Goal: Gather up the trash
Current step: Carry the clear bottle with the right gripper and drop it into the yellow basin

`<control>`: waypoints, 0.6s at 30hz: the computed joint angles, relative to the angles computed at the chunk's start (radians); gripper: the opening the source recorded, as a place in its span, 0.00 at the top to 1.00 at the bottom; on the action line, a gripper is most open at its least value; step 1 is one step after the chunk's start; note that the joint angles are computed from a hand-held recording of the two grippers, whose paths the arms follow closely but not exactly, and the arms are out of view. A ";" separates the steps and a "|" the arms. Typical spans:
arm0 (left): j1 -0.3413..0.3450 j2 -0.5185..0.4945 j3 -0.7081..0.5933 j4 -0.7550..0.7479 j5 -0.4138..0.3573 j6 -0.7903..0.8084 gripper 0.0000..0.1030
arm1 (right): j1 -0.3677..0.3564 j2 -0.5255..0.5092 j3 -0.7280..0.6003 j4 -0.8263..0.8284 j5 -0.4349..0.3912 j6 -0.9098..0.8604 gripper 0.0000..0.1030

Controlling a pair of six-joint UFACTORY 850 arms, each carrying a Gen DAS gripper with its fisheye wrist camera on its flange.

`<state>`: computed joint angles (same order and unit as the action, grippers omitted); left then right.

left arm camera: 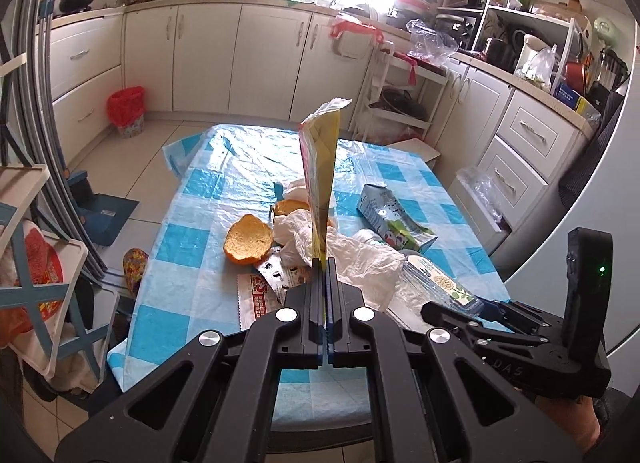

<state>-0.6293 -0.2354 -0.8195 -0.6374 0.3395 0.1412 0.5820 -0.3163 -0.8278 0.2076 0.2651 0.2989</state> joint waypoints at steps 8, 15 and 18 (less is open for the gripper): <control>-0.010 0.019 0.005 -0.038 0.009 0.035 0.99 | 0.011 0.065 0.038 0.210 0.072 -0.238 0.46; -0.015 0.021 -0.001 -0.046 0.011 0.051 0.99 | -0.014 0.110 0.068 0.205 0.114 -0.247 0.46; -0.019 0.018 -0.006 -0.046 0.008 0.049 0.99 | -0.021 0.134 0.080 0.227 0.125 -0.267 0.46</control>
<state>-0.6482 -0.2169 -0.8250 -0.6831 0.3472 0.1907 0.5610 -0.1827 -0.7481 0.4348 0.3899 0.0323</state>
